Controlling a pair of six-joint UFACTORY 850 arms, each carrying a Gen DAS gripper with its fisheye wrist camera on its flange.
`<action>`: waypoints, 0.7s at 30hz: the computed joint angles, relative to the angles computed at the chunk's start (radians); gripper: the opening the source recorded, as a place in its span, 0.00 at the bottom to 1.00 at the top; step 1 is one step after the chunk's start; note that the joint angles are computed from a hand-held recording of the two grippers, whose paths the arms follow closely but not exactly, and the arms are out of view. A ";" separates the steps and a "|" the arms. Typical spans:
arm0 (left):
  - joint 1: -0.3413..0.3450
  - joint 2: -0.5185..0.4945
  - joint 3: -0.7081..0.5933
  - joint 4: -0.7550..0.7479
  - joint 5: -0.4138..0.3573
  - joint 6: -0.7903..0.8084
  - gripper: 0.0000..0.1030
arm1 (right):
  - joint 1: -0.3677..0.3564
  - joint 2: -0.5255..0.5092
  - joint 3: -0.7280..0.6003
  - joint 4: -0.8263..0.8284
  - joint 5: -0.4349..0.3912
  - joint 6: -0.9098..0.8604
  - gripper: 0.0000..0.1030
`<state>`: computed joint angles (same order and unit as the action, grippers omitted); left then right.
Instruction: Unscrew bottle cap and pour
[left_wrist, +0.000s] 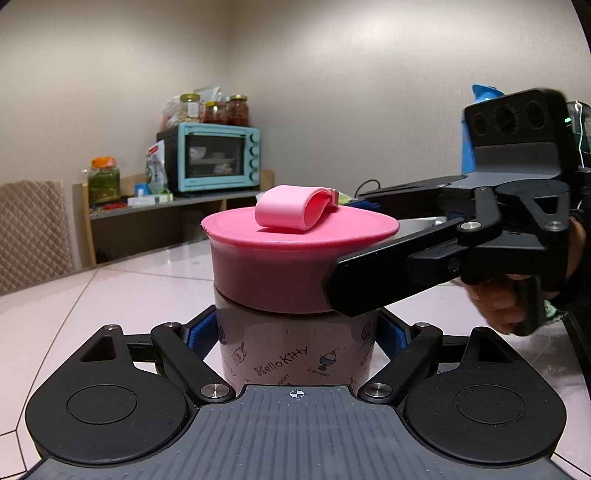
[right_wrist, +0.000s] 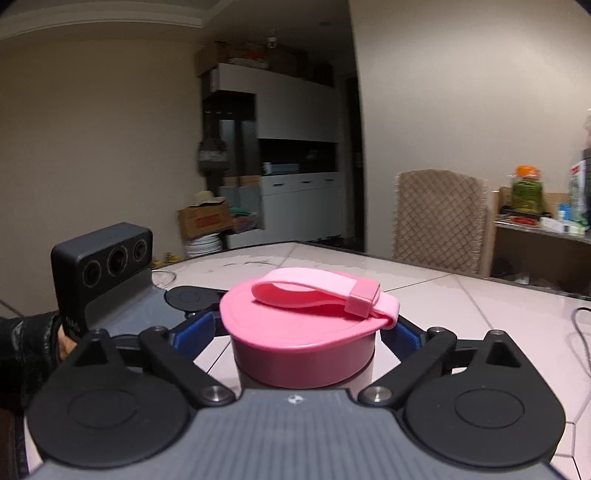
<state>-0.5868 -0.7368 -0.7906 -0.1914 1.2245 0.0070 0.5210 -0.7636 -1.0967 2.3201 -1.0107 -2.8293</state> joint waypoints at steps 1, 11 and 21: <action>0.000 0.000 -0.001 0.000 0.000 0.000 0.87 | 0.008 0.011 0.017 0.041 0.004 -0.015 0.96; -0.001 -0.002 -0.006 -0.003 -0.004 0.002 0.87 | 0.098 0.067 0.153 0.427 -0.034 -0.103 1.00; -0.009 -0.002 -0.006 -0.011 -0.004 0.003 0.87 | 0.186 0.041 0.144 0.696 -0.046 -0.231 1.00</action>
